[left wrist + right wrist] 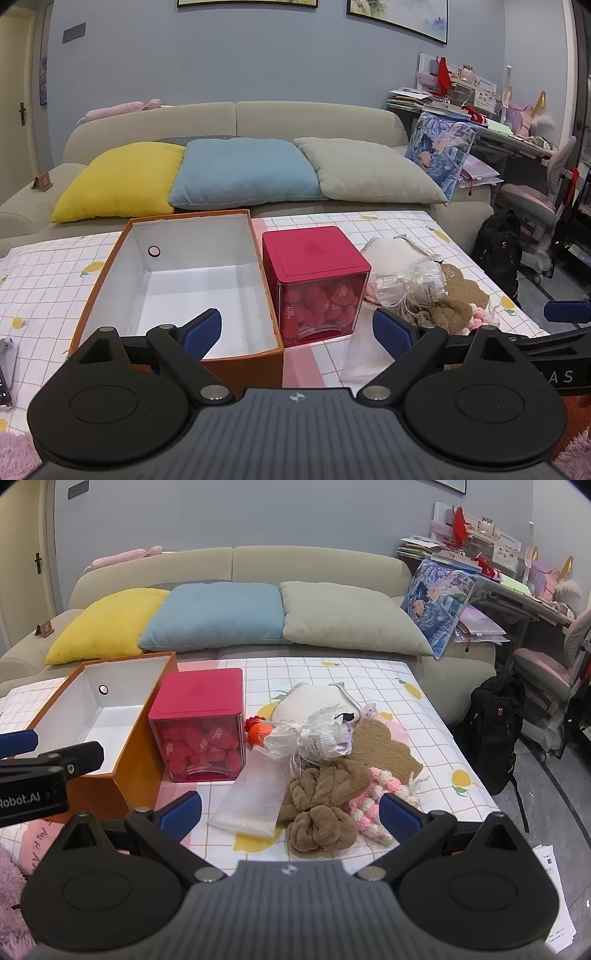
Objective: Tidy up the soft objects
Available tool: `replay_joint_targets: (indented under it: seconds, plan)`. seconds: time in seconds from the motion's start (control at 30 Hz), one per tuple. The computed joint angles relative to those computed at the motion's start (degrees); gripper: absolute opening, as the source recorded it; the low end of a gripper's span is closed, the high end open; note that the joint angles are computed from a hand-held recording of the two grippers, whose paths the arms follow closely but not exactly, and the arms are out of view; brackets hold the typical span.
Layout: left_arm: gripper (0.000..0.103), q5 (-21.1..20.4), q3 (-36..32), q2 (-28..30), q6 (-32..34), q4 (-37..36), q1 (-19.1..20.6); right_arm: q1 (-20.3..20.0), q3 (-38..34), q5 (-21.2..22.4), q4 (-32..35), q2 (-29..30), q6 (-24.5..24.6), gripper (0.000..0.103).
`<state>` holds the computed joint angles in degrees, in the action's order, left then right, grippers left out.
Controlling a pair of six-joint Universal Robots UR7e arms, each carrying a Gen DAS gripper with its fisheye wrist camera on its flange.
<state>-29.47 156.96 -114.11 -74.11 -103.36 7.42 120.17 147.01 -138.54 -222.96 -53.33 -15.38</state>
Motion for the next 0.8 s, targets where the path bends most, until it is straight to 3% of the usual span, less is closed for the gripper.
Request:
replay_joint_targets:
  seconds: [0.8]
  plan:
    - [0.103, -0.40, -0.26, 0.71, 1.41, -1.32, 1.69, -0.22, 0.14, -0.14, 0.15, -0.02, -0.05, 0.100]
